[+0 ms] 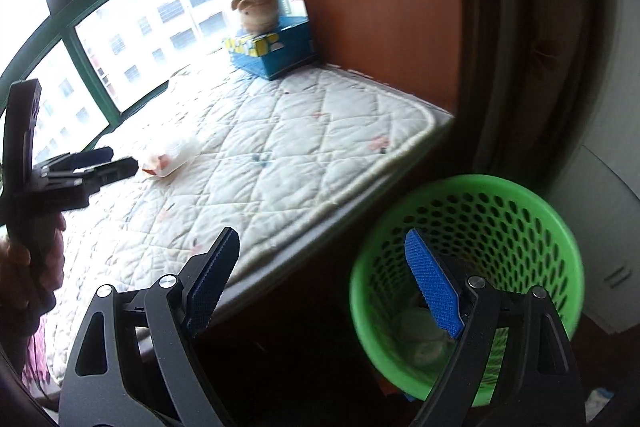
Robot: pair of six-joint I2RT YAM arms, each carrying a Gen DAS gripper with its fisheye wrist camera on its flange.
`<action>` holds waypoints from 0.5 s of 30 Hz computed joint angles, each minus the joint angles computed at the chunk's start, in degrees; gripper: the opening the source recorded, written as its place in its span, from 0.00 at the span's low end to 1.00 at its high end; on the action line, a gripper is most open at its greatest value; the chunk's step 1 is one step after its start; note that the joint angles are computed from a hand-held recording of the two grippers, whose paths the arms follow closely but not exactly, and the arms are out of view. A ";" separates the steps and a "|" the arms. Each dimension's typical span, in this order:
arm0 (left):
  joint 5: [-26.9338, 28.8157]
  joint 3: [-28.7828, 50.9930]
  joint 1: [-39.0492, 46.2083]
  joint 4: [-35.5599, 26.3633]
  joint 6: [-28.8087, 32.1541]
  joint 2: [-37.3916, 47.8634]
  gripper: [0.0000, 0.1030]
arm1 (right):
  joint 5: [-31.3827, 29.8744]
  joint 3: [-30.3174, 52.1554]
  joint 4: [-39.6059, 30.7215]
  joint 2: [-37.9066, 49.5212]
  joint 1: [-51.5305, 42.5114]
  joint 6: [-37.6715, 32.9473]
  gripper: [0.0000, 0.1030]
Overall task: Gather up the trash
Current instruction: 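Move both tools back over the mattress, then grasp a clear plastic cup with the left tool while the right tool grasps a clear rectangular container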
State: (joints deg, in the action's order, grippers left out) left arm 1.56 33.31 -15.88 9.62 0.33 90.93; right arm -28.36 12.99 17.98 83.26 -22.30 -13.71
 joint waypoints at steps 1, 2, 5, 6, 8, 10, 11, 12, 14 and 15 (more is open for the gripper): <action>1.00 1.21 2.14 -0.79 0.14 0.57 0.90 | 1.07 0.17 0.70 0.37 2.16 1.32 0.82; 1.95 2.34 4.25 -1.50 0.21 1.23 0.90 | 1.93 0.38 1.28 0.73 3.90 2.33 0.82; 3.54 6.23 9.84 -3.20 0.37 4.50 0.90 | 4.52 1.24 2.69 1.83 9.16 5.37 0.82; 3.93 7.98 11.48 -3.92 0.40 6.15 0.90 | 5.11 1.74 3.01 2.35 10.64 6.31 0.82; 5.67 11.24 14.44 -5.52 0.44 9.25 0.90 | 6.42 3.01 3.51 3.60 13.61 8.17 0.82; 7.66 14.31 16.66 -6.97 0.26 12.35 0.90 | 7.66 4.71 3.67 5.16 16.30 9.81 0.82; 8.31 15.75 17.32 -7.57 0.08 13.74 0.90 | 8.13 5.58 3.66 5.91 17.41 10.41 0.82; 9.34 17.32 18.10 -8.52 0.17 15.14 0.90 | 8.67 6.39 3.60 6.49 18.51 10.98 0.82; 10.78 20.47 18.90 -10.02 -0.23 18.17 0.90 | 9.53 7.90 3.58 7.74 20.49 12.03 0.82; 11.82 22.10 19.31 -10.93 -0.29 19.74 0.90 | 9.88 8.67 3.55 8.39 21.39 12.49 0.82</action>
